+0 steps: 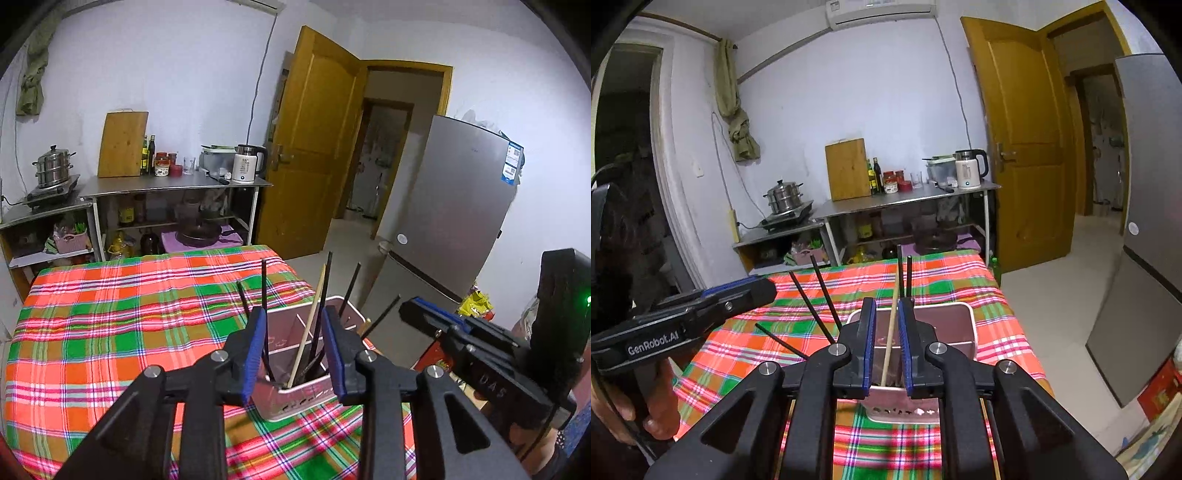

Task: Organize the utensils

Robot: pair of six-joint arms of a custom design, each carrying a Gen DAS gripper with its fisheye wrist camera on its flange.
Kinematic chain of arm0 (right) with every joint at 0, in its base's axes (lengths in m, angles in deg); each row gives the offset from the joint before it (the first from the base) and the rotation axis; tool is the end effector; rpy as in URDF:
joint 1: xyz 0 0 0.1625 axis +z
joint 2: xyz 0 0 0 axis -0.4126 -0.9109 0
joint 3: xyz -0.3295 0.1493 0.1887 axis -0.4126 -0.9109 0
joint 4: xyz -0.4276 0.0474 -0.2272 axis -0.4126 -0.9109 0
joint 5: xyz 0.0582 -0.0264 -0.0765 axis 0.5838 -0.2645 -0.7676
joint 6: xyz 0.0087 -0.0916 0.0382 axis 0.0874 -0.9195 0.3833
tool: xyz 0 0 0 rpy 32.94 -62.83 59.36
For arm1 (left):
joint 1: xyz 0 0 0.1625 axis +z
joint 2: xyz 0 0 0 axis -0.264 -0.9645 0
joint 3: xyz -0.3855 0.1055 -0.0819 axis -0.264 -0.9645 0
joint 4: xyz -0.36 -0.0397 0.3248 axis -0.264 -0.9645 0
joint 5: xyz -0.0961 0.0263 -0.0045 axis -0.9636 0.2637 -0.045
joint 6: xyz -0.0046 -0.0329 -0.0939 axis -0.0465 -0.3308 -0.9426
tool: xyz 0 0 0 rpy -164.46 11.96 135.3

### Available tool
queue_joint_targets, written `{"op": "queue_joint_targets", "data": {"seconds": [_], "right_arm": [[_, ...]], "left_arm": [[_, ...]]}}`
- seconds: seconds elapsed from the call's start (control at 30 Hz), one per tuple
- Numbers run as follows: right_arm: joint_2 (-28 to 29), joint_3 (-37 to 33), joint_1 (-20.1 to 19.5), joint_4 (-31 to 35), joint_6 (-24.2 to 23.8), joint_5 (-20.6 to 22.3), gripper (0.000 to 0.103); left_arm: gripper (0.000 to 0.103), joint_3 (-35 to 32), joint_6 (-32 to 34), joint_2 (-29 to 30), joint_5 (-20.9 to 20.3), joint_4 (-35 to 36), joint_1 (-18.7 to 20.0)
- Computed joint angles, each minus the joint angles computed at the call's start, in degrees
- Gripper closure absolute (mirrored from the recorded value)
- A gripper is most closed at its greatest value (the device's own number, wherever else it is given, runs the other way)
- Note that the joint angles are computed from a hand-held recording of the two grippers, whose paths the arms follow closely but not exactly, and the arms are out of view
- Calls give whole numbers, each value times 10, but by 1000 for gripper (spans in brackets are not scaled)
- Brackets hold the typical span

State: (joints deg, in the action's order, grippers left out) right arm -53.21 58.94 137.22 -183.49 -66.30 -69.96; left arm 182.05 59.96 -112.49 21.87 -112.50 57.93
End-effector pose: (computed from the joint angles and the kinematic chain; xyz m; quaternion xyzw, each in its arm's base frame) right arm 0.3246 -0.5008 0.3083 0.3180 -0.8485 0.3982 0.1425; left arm -0.2106 -0.4642 0.3684 0.2459 0.8521 -0.4276 0.1749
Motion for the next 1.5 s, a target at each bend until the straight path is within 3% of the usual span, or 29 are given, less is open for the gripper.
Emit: {"op": "queue_joint_targets", "data": {"seconds": [0.43, 1.0, 1.5], "right_arm": [[-37, 60, -4, -10, -3, -5, 87], [-62, 162, -21, -83, -23, -19, 85], [-71, 185, -31, -109, -40, -20, 85]], "left_arm": [[62, 81, -41, -57, 27, -5, -7], [55, 193, -25, -111, 52, -69, -24], [54, 221, -36, -126, 88, -73, -39]]}}
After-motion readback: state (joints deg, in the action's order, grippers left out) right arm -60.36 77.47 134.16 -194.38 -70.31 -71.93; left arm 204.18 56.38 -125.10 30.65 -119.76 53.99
